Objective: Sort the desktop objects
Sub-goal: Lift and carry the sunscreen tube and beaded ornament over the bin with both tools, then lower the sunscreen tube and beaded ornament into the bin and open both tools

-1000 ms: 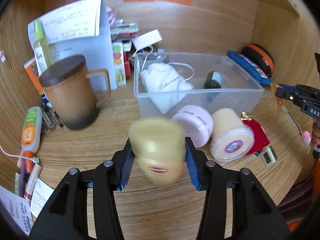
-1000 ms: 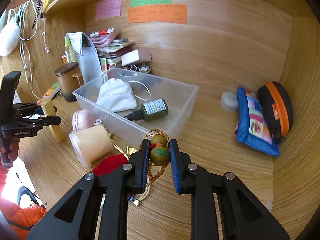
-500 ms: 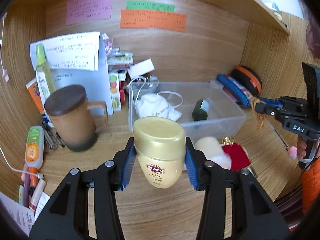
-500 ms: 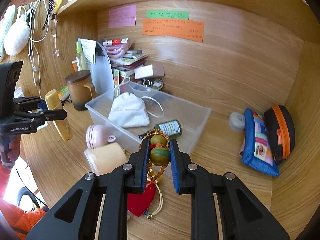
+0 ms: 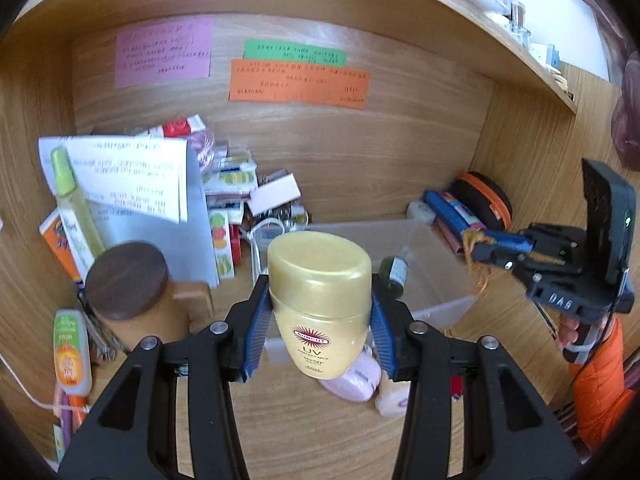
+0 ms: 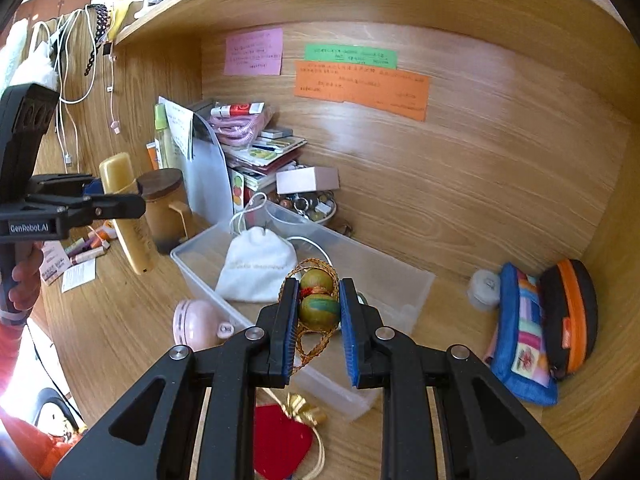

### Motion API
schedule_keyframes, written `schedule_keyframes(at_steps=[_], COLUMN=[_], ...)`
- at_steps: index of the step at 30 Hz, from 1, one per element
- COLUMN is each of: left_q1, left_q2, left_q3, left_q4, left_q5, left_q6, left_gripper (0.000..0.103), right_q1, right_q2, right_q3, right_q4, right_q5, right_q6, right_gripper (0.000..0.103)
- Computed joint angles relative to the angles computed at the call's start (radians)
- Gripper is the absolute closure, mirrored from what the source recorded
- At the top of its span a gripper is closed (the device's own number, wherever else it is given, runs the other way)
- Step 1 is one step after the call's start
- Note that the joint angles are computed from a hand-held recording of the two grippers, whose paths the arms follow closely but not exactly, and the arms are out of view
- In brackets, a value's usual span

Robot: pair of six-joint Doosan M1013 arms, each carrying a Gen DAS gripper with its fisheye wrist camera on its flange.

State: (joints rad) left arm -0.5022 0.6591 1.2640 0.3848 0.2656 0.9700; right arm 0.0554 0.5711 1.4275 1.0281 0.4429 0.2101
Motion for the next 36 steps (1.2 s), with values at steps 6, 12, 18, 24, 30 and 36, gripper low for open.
schedule_keyframes(at_steps=[6, 12, 18, 24, 30, 36], left_q1=[0.007, 0.013, 0.022, 0.030, 0.032, 0.037], left_q2=[0.031, 0.082, 0.133, 0.177, 0.208, 0.244], left_q3=[-0.061, -0.139, -0.207, -0.265, -0.306, -0.353], left_q4=[-0.105, -0.245, -0.378, -0.477, -0.517, -0.551], left_q5=[0.022, 0.072, 0.128, 0.191, 0.240, 0.298], left_q6=[0.120, 0.272, 0.409, 0.505, 0.554, 0.577], left_gripper=[0.057, 0.057, 0.057, 0.057, 0.057, 0.057], right_q1=[0.015, 0.028, 0.036, 0.044, 0.053, 0.061], right_q2=[0.041, 0.083, 0.126, 0.163, 0.188, 0.201], right_q3=[-0.058, -0.119, -0.178, -0.228, -0.261, -0.269], right_q4=[-0.066, -0.152, -0.252, -0.346, -0.422, -0.496], right_q5=[0.036, 0.072, 0.110, 0.152, 0.184, 0.168], right_q6=[0.067, 0.151, 0.249, 0.333, 0.387, 0.432], right_gripper=[0.085, 0.085, 0.085, 0.085, 0.085, 0.085])
